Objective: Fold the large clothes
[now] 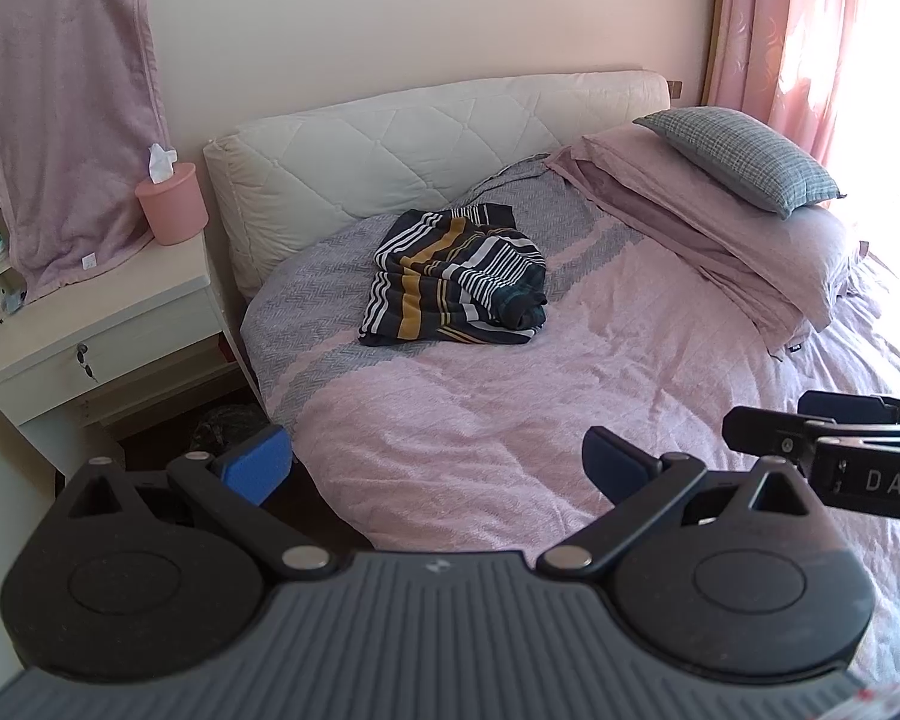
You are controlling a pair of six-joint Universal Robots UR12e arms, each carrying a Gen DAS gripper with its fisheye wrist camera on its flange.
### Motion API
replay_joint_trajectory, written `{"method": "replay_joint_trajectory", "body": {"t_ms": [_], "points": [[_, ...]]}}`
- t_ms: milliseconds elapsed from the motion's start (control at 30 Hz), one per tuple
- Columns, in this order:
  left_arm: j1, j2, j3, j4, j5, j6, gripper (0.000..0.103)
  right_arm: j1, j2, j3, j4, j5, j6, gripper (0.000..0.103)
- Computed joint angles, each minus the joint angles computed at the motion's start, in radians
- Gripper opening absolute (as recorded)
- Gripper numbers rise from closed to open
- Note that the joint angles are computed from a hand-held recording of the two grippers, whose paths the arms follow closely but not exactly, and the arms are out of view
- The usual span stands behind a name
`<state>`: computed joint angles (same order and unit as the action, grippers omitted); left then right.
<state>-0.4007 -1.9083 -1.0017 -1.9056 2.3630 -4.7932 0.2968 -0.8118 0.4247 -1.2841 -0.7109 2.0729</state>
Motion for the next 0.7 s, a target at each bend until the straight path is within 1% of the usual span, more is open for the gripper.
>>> {"method": "replay_joint_trajectory", "body": {"t_ms": [267, 467, 700], "points": [[0.011, -0.006, 0.011, 0.003, -0.004, 0.014, 0.102, 0.005, 0.015, -0.027, 0.003, 0.004, 0.017, 0.068], [0.023, 0.001, 0.001, 0.016, -0.009, 0.03, 0.102, 0.014, 0.033, -0.056, 0.007, -0.003, 0.033, 0.068], [0.042, 0.017, -0.03, 0.057, -0.012, 0.072, 0.102, 0.025, 0.051, -0.081, -0.013, -0.006, 0.076, 0.068]]}}
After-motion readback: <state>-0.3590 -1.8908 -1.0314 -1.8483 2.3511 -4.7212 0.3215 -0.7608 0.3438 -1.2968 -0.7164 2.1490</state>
